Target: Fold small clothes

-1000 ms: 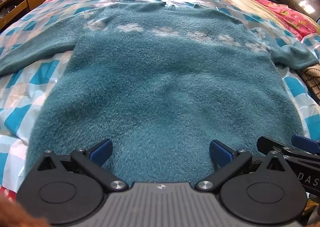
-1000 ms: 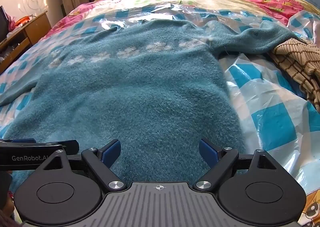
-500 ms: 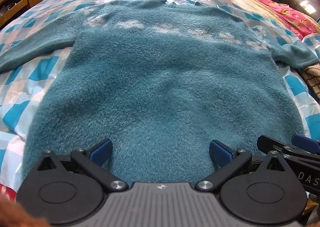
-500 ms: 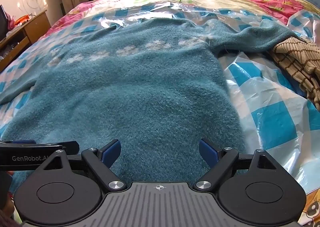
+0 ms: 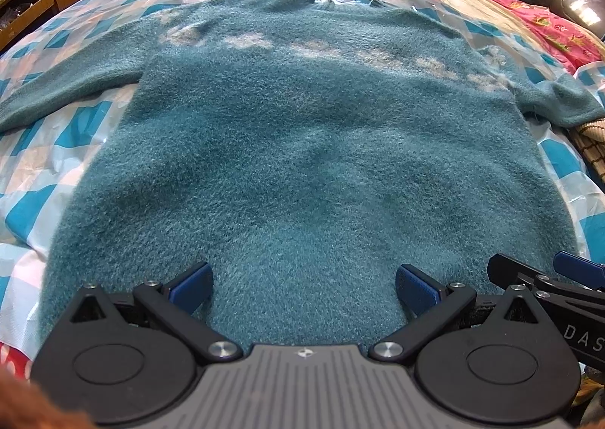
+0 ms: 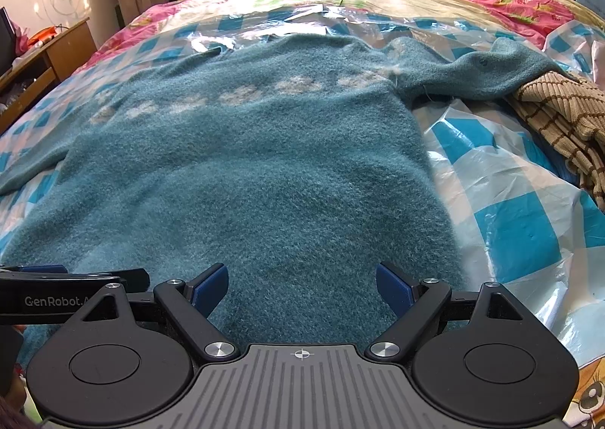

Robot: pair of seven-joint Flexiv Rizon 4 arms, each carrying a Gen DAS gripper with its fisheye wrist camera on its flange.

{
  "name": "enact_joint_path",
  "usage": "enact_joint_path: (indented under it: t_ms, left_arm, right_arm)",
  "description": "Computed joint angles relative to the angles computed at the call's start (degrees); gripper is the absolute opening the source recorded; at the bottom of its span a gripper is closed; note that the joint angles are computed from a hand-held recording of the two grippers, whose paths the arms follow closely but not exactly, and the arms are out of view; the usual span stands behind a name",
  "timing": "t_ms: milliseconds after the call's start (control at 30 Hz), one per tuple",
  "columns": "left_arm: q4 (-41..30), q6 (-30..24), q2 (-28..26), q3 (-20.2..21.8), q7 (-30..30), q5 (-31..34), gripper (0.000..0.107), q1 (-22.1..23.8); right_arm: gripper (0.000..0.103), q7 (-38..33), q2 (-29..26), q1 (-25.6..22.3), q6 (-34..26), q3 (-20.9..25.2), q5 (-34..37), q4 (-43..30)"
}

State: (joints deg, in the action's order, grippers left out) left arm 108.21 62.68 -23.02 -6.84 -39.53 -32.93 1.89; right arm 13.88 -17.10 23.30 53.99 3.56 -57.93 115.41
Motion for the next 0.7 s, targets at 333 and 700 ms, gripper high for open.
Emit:
enact_joint_path:
  t_ms: [333,700]
  left_arm:
    - [-0.45,-0.44,-0.18,0.57,-1.54,1.77,0.103,-0.36]
    - [-0.55,-0.5,-0.25,0.6,-1.93,2.26,0.103,-0.3]
  right_arm:
    - [0.087,-0.58,0.19,0.04,-0.2,0.18,0.43,0.17]
    - [0.087,-0.5,0.14,0.06,-0.21,0.16,0.36,0.21]
